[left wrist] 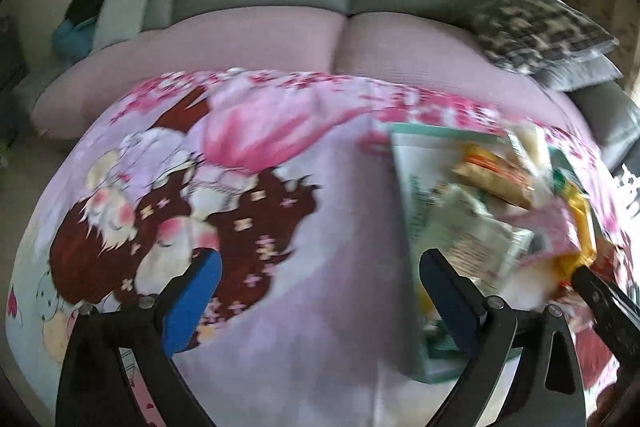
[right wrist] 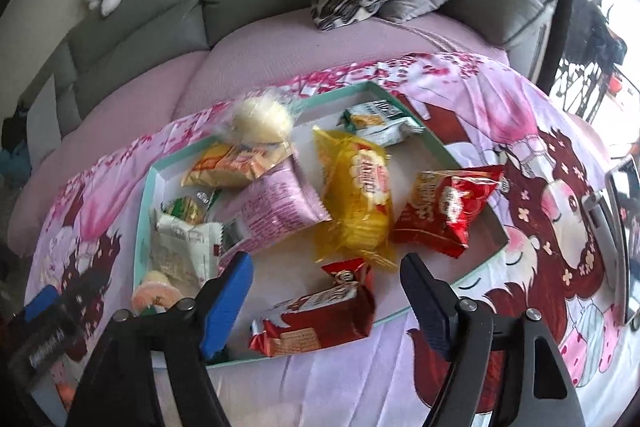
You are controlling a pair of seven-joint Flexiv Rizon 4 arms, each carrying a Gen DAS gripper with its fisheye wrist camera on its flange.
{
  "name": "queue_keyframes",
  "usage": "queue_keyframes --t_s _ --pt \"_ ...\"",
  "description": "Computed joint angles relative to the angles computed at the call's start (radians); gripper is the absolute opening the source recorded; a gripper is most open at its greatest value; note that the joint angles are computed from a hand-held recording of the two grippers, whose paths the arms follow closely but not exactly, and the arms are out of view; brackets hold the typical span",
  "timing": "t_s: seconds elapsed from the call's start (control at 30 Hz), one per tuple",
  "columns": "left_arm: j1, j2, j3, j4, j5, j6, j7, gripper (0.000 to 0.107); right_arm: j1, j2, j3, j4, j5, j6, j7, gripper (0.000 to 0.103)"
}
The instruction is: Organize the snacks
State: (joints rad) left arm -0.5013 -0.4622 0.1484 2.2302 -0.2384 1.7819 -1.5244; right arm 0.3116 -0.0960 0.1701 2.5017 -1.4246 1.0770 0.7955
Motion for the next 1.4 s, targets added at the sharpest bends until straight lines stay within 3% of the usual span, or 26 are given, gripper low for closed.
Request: queue_keyframes --t_s 0.07,0.17,0.27,0.63,0.77,0.93,1.1,1.2,1.23,1.4 --pt "-0.034 -0.010 0.045 -0.008 -0.018 -0.017 -0.010 0.102 0.007 -0.013 0.003 -0.012 0.006 -0.005 -0.022 0.093" --pt "-0.064 -0.023 0.088 -0.018 -0.027 -0.041 -0.027 0.102 0.019 -0.023 0.005 -0.022 0.018 -0.017 -0.047 0.099" --pt "-0.040 -0.024 0.075 -0.019 -0.010 -0.057 -0.035 0.102 0.032 -0.035 0.007 -0.033 0.033 -0.031 -0.071 0.103" --pt "-0.013 -0.021 0.068 -0.033 0.056 -0.084 -0.072 0.102 0.057 -0.064 0.001 -0.061 0.032 -0.042 -0.107 0.103" --pt "-0.094 -0.026 0.156 -0.048 0.073 -0.100 -0.106 0.102 0.065 -0.063 0.003 -0.063 0.048 -0.057 -0.118 0.103" --pt "-0.260 -0.033 0.339 -0.073 0.110 -0.146 -0.182 0.102 0.072 -0.049 0.009 -0.057 0.054 -0.073 -0.117 0.103" --pt "-0.318 -0.005 0.419 -0.058 0.181 -0.149 -0.257 0.102 0.086 -0.023 0.025 -0.047 0.072 -0.105 -0.114 0.103" --pt "-0.410 -0.013 0.531 -0.064 0.236 -0.160 -0.312 0.102 0.098 -0.010 0.037 -0.043 0.084 -0.123 -0.112 0.103" --pt "-0.423 -0.011 0.548 -0.062 0.253 -0.164 -0.322 0.102 0.103 -0.007 0.041 -0.042 0.089 -0.128 -0.113 0.103" --pt "-0.340 0.049 0.473 -0.023 0.314 -0.183 -0.327 0.102 0.135 -0.002 0.063 -0.041 0.128 -0.154 -0.131 0.103"
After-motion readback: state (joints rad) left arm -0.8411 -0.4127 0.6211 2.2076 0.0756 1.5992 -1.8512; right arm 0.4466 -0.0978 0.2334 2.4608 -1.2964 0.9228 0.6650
